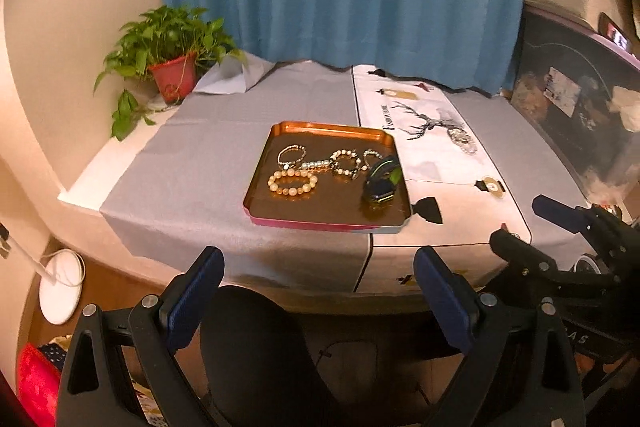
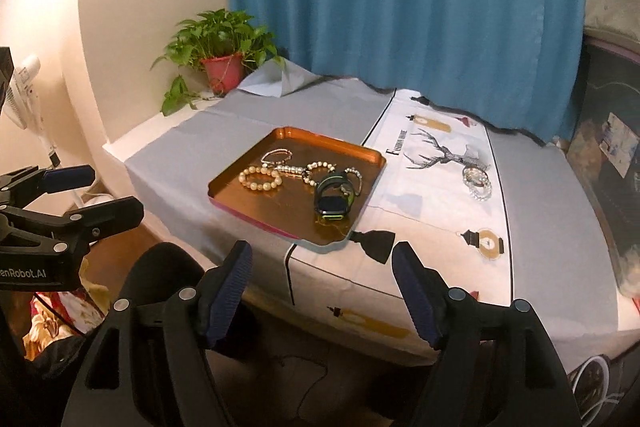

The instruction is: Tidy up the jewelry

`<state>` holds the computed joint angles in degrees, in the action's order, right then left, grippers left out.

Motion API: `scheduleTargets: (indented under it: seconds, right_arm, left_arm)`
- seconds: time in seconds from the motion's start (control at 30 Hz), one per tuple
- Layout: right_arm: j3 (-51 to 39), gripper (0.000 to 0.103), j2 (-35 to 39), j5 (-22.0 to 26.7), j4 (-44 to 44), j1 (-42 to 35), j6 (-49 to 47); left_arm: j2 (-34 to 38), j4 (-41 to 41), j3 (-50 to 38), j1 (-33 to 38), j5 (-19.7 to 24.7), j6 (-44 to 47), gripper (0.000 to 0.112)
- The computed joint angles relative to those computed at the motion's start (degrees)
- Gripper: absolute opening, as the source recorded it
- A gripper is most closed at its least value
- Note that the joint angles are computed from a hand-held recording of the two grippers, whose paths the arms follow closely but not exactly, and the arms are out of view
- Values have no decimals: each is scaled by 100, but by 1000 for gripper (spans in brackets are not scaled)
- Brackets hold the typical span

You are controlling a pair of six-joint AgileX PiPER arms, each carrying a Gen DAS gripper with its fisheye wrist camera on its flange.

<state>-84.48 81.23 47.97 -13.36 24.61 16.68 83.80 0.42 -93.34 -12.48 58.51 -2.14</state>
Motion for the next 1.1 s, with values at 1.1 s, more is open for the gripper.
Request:
scheduleTargets:
  seconds: [1.1]
  right_arm:
    - [469, 74, -32, -201, 465, -416, -271]
  left_arm:
    - [191, 336, -6, -308, 25, -289, 95]
